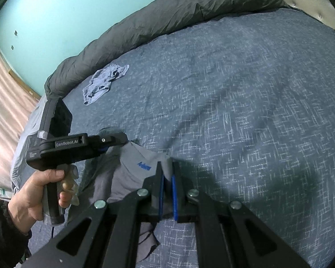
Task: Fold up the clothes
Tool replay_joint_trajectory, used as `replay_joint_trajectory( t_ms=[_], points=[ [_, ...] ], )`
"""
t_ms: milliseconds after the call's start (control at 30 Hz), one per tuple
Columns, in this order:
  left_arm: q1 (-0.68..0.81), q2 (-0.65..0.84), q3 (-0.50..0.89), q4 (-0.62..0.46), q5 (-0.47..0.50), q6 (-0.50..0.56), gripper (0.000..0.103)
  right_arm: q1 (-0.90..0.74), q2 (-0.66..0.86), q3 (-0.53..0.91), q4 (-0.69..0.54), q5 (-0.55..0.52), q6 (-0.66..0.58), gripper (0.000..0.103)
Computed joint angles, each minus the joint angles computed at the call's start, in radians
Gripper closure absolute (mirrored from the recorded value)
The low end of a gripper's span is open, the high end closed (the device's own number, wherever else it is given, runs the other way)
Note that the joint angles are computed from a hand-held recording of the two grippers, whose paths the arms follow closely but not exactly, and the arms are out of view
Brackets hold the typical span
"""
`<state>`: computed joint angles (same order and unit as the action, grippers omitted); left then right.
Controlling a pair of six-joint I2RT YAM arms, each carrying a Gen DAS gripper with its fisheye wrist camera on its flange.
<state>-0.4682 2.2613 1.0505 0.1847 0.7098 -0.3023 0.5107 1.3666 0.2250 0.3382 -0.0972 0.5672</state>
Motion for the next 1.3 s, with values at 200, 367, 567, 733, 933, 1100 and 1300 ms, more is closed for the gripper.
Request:
replay_joint_trajectory(
  t_ms=[200,367,567,733,933,1100,1300],
  points=[
    [-0.008,0.009,-0.017,0.032,0.007,0.000,0.081,0.015,0.011,0.009,0.011,0.007,0.009,0.098],
    [0.003,-0.031,-0.049,0.051,0.018,0.010,0.092,0.033,-0.048,0.007,-0.013,0.015,0.012,0.098],
    [0.034,-0.264,-0.212,0.069,0.019,0.032,0.093,0.108,-0.272,0.033,-0.187,0.079,0.013,0.098],
    [0.075,-0.560,-0.370,0.028,0.030,0.039,0.093,0.249,-0.499,0.116,-0.417,0.191,0.017,0.098],
    [0.133,-0.961,-0.446,-0.202,0.045,0.082,0.093,0.527,-0.631,0.300,-0.674,0.419,0.056,0.098],
    [0.180,-1.250,-0.424,-0.440,0.066,0.112,0.093,0.788,-0.632,0.481,-0.844,0.654,0.132,0.098],
    [0.268,-1.520,-0.297,-0.770,0.121,0.179,0.093,1.162,-0.544,0.723,-1.086,0.991,0.311,0.098]
  ],
)
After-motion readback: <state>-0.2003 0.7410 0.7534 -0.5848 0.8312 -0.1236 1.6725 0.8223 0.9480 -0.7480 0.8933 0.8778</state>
